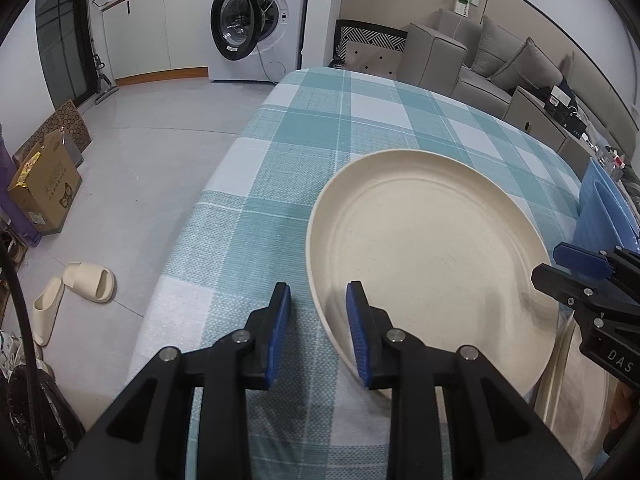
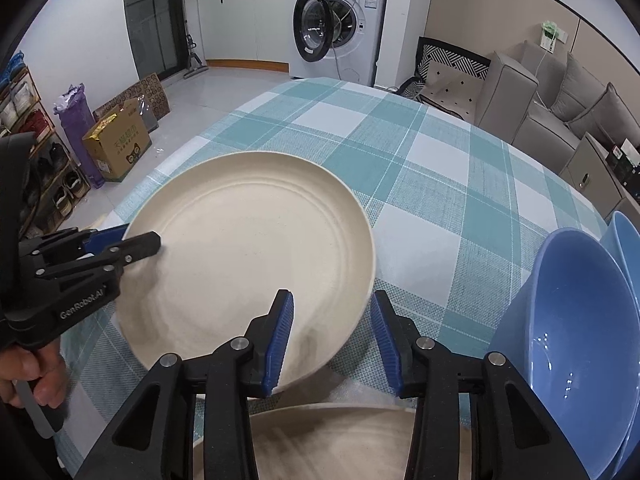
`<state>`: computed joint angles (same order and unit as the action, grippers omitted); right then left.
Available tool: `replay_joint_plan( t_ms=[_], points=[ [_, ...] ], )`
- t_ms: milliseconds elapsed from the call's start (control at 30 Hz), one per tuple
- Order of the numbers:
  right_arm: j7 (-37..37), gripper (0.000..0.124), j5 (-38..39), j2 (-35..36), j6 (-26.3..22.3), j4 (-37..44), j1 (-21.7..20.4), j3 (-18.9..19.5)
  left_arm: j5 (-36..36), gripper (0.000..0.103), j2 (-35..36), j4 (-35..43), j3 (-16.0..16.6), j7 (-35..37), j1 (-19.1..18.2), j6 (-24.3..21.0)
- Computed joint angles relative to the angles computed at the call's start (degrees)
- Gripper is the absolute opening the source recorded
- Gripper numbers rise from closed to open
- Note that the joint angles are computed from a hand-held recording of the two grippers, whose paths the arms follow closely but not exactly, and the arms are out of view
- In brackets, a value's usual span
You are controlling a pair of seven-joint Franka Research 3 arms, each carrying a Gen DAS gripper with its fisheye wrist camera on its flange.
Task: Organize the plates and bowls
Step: 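Lift the cream plate with both tools, tilting it up off the cloth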
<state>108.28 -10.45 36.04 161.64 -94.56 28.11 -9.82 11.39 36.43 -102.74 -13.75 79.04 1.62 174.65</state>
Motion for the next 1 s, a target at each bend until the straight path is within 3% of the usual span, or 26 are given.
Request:
replay_joint_plan(
  t_ms=[400,600,667,1000],
  points=[
    [-5.0,0.047,4.5,3.2,-2.6,4.2,-3.0,3.5,0.0,0.027,0.0,0.0,-0.7,0.8,0.8,-0.1],
    [-5.5,0.046,5.1,3.4,-1.6,4.1,-2.6,3.0,0.1,0.024,0.0,-0.1,-1.8,2.6,1.2,-0.4],
    [-5.4,0.046,4.9,3.4,-1.4,4.1,-2.1,2.5,0.4,0.024,-0.2,-0.2,-0.4,2.0,-0.1,-0.2],
    [-4.4,0.045,4.5,2.2,0.8,2.1,-0.8,1.2,0.6,0.024,-0.7,-0.8,0.1,1.6,-0.4,0.7]
  ],
)
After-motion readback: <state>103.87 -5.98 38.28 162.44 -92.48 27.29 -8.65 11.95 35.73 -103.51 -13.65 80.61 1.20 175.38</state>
